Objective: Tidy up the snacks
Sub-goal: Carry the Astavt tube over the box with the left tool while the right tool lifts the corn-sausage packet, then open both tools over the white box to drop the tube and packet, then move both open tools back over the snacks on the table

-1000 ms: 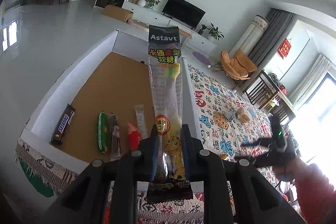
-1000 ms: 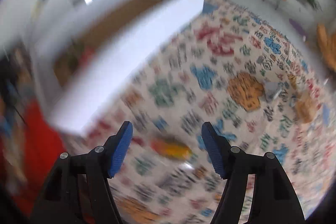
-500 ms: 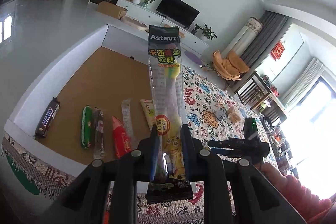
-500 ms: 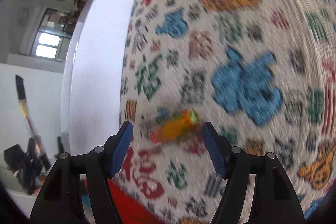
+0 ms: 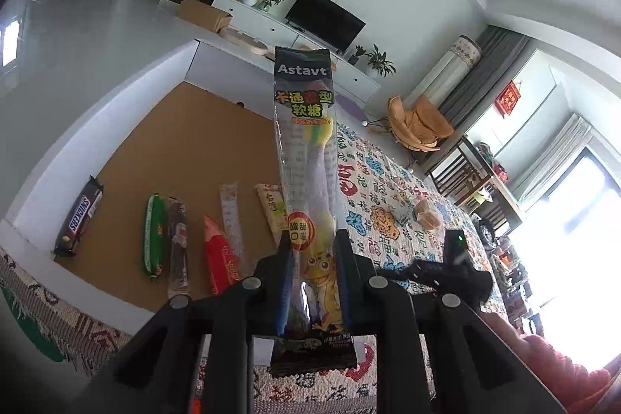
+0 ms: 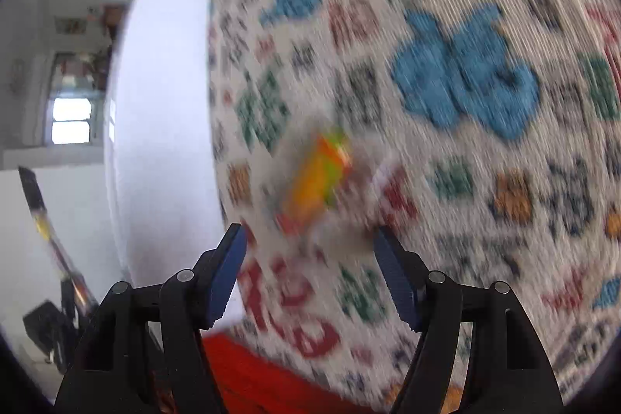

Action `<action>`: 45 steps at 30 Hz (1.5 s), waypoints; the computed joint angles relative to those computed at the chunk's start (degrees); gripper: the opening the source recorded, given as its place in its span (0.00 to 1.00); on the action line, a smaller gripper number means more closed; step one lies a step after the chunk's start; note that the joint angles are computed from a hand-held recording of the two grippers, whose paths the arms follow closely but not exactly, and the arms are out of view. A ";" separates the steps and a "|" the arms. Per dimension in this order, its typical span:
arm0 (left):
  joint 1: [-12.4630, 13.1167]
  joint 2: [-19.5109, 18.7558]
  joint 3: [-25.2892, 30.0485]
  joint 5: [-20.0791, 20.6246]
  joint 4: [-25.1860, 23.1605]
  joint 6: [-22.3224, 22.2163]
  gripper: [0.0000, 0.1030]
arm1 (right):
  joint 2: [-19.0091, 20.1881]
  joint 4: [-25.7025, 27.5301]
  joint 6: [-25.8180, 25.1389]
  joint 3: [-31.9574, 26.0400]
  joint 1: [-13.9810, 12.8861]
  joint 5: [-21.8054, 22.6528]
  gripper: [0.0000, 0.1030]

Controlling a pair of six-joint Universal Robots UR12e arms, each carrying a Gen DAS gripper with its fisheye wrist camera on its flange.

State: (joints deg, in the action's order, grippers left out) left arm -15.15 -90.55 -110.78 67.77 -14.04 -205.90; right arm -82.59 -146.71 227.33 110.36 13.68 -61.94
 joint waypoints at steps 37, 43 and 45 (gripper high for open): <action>-5.98 -1.51 6.01 22.63 -6.49 4.43 0.86 | -0.52 -12.39 -34.70 -11.21 11.21 -31.97 0.75; -13.55 -8.03 12.30 9.66 -8.71 9.24 0.98 | -3.78 -5.60 -34.42 2.69 7.69 -51.35 0.74; -16.05 -11.88 15.99 8.87 -11.92 9.67 0.98 | -5.44 -4.71 -29.88 6.00 5.17 -51.75 0.74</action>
State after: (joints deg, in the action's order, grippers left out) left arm -31.20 -102.43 -94.79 76.64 -25.96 -196.23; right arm -88.03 -151.42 197.45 116.36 18.85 -113.69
